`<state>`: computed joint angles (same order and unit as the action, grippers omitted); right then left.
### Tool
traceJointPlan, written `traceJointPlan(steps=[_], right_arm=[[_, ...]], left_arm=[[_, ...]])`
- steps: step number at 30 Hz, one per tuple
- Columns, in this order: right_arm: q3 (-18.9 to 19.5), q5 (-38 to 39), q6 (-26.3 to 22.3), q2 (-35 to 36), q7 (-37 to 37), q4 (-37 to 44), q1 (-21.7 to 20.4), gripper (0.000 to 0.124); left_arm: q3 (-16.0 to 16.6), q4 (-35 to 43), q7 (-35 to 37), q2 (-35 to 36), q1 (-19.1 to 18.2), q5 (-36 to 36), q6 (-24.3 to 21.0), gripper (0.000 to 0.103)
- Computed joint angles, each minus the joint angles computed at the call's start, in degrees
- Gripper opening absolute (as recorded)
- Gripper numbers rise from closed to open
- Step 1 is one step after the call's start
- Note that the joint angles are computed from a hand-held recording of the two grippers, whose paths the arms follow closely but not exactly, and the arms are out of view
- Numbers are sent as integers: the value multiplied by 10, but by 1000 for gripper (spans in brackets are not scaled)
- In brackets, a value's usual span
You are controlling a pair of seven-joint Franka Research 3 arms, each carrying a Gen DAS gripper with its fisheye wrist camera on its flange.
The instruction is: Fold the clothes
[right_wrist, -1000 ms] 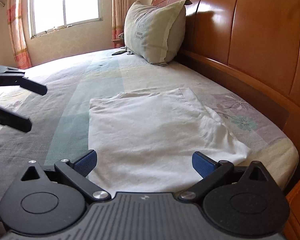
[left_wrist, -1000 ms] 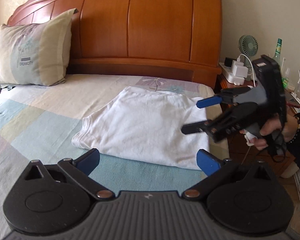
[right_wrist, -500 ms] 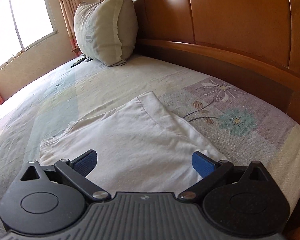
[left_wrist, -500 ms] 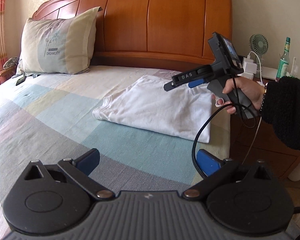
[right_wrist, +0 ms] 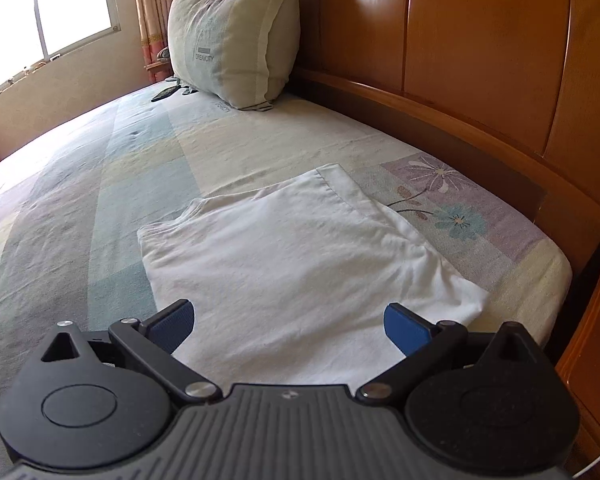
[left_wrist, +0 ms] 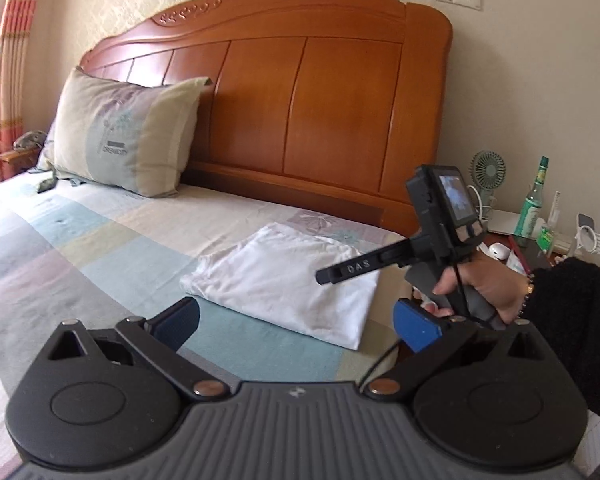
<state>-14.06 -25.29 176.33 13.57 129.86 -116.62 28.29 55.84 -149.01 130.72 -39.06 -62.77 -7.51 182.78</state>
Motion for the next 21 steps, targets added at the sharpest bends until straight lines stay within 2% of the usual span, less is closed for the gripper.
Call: traceJointPlan(steps=[2,4,7,9,12,16,21], right_arm=[[-12,-37,-22,-30,28,-23,25,103],[-8,-81,-48,-59,62,-43,36,103],[10,-135,-79,-98,109,-69,38,103],[29,-158,-99,-128,137,-90,35,103],[60,-201,-120,-171,195,-121,23,103],[106,-204,-153,-223,241,-155,5,103],[156,-184,-184,-277,260,-190,-18,103]], left_arm=[[-41,-13,-21,20,44,1,27,102],[-67,-23,-40,30,76,13,47,102],[-121,-39,-75,55,140,27,79,102],[-152,-41,-97,64,177,33,77,102],[-173,-19,-129,70,207,42,2,102],[-206,5,-140,85,238,14,-79,102],[-256,10,-153,97,280,-20,-136,102]])
